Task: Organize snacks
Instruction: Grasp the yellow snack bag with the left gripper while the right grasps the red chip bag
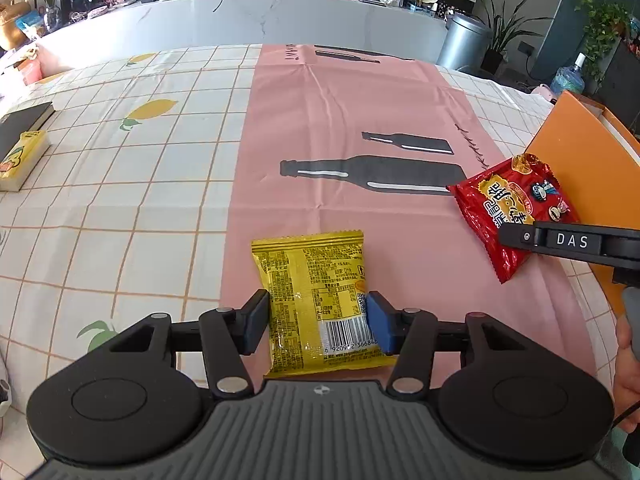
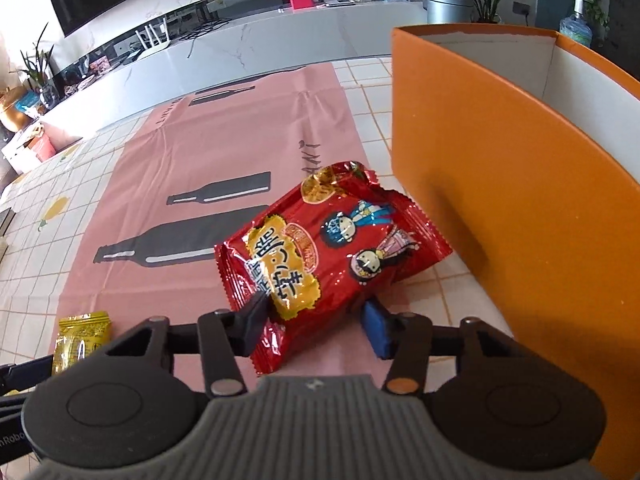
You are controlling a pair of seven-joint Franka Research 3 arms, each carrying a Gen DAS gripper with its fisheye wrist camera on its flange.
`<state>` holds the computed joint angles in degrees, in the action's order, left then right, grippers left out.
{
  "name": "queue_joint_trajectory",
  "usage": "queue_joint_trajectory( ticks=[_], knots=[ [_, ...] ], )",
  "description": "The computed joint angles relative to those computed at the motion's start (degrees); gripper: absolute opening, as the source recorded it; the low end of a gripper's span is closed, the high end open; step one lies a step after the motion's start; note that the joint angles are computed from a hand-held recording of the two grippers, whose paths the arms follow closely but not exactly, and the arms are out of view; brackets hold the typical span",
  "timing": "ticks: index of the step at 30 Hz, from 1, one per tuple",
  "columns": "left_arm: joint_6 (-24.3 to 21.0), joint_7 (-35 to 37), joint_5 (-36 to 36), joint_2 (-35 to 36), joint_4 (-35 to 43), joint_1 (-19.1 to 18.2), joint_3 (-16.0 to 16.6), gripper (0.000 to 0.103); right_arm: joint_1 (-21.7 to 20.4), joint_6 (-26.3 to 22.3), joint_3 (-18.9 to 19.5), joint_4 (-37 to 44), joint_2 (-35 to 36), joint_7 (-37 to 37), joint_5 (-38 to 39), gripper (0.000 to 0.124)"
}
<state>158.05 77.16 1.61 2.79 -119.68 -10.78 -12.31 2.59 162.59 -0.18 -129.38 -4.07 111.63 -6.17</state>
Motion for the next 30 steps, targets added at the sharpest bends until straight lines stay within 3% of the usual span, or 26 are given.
queue_joint_trajectory(
  ticks=[3, 5, 12, 16, 19, 25, 30],
  knots=[
    [1.54, 1.94, -1.86, -1.85, -2.61, 0.28, 0.13, 0.06, 0.92, 0.9, 0.29, -1.07, -0.86, -3.38, 1.15, 0.045],
    [1.83, 4.11, -3.81, -2.67, -3.6, 0.27, 0.32, 0.06, 2.42, 1.01, 0.1, -2.06, -1.81, -8.33, 6.26, 0.044],
    [2.15, 12.75, -13.32, -4.63, -5.76, -0.13, 1.43, 0.06, 7.27, -3.23, -0.39, -6.04, -7.4, -26.3, 20.37, 0.044],
    [3.48, 16.59, -17.36, -5.34, -7.04, -0.63, 1.97, 0.06, 7.71, -6.93, 0.04, -7.5, -10.3, -30.98, 22.91, 0.044],
    [3.57, 17.73, -18.4, -5.44, -7.18, -0.85, 2.16, 0.06, 5.34, -8.86, 2.33, -8.02, -11.99, -27.36, 18.59, 0.046],
    [3.71, 21.05, -23.0, -6.06, -7.87, -1.23, 2.78, 0.06, 1.1, -12.13, 4.56, -5.83, -12.19, -12.24, 12.76, 0.064],
    [3.57, 22.04, -23.32, -6.62, -8.38, -1.16, 3.18, 0.06, 2.59, -17.49, 2.39, 1.04, -6.32, -2.15, 18.75, 0.069]
  ],
)
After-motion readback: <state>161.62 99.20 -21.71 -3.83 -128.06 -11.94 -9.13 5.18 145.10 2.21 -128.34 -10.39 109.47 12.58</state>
